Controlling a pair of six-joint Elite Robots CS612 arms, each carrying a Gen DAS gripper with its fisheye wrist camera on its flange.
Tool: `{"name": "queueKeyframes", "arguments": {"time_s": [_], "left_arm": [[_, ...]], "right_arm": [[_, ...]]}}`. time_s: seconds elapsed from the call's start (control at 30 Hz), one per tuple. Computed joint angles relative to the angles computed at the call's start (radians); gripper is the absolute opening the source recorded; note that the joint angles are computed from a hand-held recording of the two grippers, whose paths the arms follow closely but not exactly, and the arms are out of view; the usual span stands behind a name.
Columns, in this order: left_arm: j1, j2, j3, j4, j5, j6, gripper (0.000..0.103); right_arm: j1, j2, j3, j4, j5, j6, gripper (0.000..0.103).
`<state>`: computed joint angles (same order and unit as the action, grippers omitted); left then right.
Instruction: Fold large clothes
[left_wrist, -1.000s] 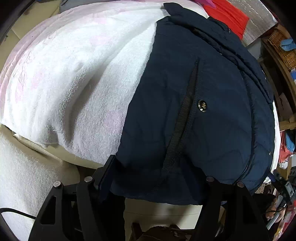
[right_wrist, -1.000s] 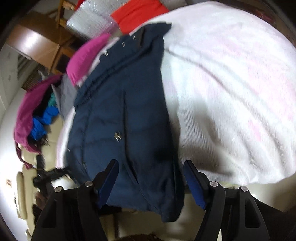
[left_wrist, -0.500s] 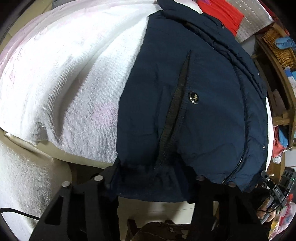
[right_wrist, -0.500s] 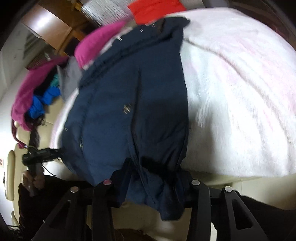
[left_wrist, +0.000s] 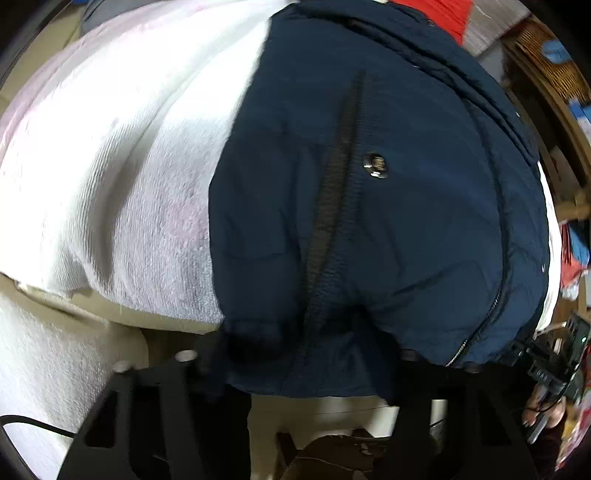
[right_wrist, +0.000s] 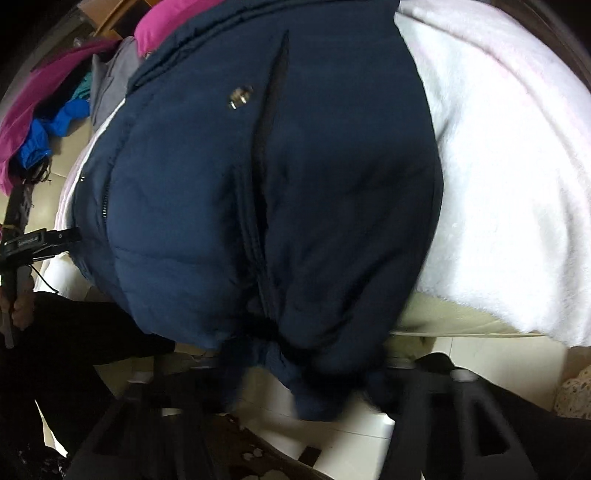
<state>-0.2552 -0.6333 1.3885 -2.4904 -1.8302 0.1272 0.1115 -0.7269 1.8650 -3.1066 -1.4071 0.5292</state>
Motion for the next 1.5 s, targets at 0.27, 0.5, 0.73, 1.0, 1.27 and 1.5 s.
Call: {"name": "queueKeyframes", "arguments": {"time_s": [0.27, 0.5, 0.73, 1.0, 1.27, 1.5], "left_arm": [[0.006, 0.003, -0.003, 0.003, -0.053, -0.011, 0.05], [-0.022, -0.006, 0.028, -0.033, -0.008, 0.062, 0.044], [0.014, -0.037, 0.058, -0.085, -0.173, 0.059, 0.018], [0.051, -0.027, 0.009, -0.157, -0.382, 0.022, 0.018], [0.06, 0.021, -0.095, -0.096, -0.473, -0.034, 0.017], [0.047, 0.147, -0.364, -0.122, -0.505, -0.226, 0.017]], "right_arm": [[-0.029, -0.018, 0.067, -0.239, 0.12, 0.039, 0.025], [-0.037, 0.015, 0.0, -0.064, 0.153, 0.047, 0.04], [-0.03, -0.052, 0.063, -0.225, 0.108, -0.002, 0.018], [-0.055, -0.069, 0.055, -0.526, 0.136, 0.031, 0.018], [-0.055, -0.015, -0.073, -0.516, 0.093, 0.077, 0.017], [-0.099, 0.004, -0.138, -0.6, -0.005, 0.184, 0.016]]}}
